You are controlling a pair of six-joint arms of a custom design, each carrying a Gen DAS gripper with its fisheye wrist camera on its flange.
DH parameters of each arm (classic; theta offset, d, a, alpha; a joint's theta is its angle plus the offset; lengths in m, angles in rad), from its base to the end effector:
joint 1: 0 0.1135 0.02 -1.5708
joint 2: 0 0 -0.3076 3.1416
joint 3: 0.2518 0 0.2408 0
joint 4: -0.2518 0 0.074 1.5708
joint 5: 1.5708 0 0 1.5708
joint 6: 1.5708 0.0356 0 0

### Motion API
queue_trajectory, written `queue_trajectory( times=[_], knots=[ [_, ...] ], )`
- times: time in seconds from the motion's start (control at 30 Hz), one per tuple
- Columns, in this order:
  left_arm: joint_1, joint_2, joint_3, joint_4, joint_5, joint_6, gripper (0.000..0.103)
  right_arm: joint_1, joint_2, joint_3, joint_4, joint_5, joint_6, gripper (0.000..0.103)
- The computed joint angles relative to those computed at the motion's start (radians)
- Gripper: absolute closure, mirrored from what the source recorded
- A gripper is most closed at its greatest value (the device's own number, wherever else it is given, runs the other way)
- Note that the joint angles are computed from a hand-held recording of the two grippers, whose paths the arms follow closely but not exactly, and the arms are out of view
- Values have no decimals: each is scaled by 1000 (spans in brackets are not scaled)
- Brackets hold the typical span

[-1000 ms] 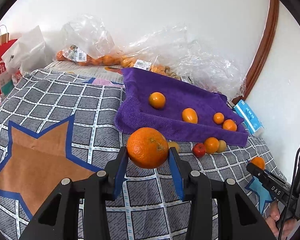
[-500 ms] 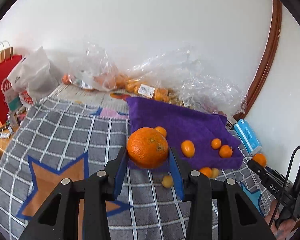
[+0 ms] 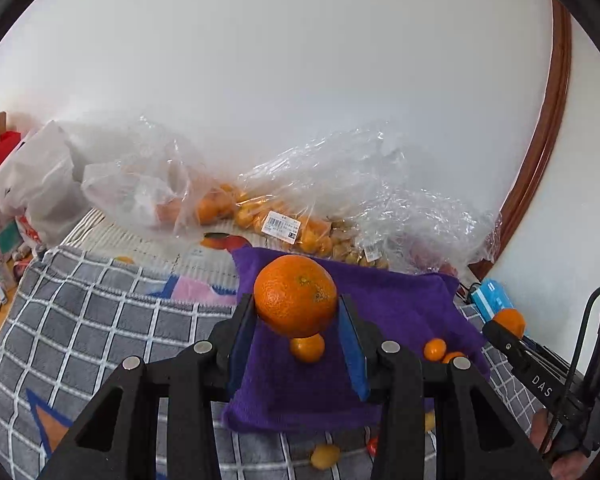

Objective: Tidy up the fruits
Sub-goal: 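Carry both held oranges over the purple towel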

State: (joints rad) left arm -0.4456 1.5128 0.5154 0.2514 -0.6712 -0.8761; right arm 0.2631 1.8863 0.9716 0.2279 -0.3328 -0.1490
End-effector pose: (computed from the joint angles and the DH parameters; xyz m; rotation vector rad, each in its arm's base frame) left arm 0.2387 -0.0895 0.1881 -0.7640 1.9895 0.0144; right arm 0.3721 0.1123 0.1895 -0.6331 2.1580 0.4364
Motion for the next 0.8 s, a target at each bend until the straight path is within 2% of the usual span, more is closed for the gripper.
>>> queue_trajectory(
  times=[0.1, 0.2, 0.3, 0.37, 0.6, 0.8],
  knots=[
    [53, 54, -17, 112, 53, 37, 64, 28, 49, 59, -6, 13, 23, 71],
    [84, 112, -75, 274, 96, 57, 64, 47, 107, 103, -3, 21, 34, 71],
    [109, 157, -109, 361, 140, 38, 64, 51, 148, 105, 28, 24, 28, 71],
    [125, 189, -132, 449, 165, 42, 64, 50, 175, 125, 6, 31, 16, 71],
    [158, 288, -130, 525, 196, 38, 64, 23, 217, 147, 22, -3, 14, 71],
    [152, 299, -131, 550, 199, 52, 64, 31, 248, 166, 9, 10, 3, 71]
  ],
)
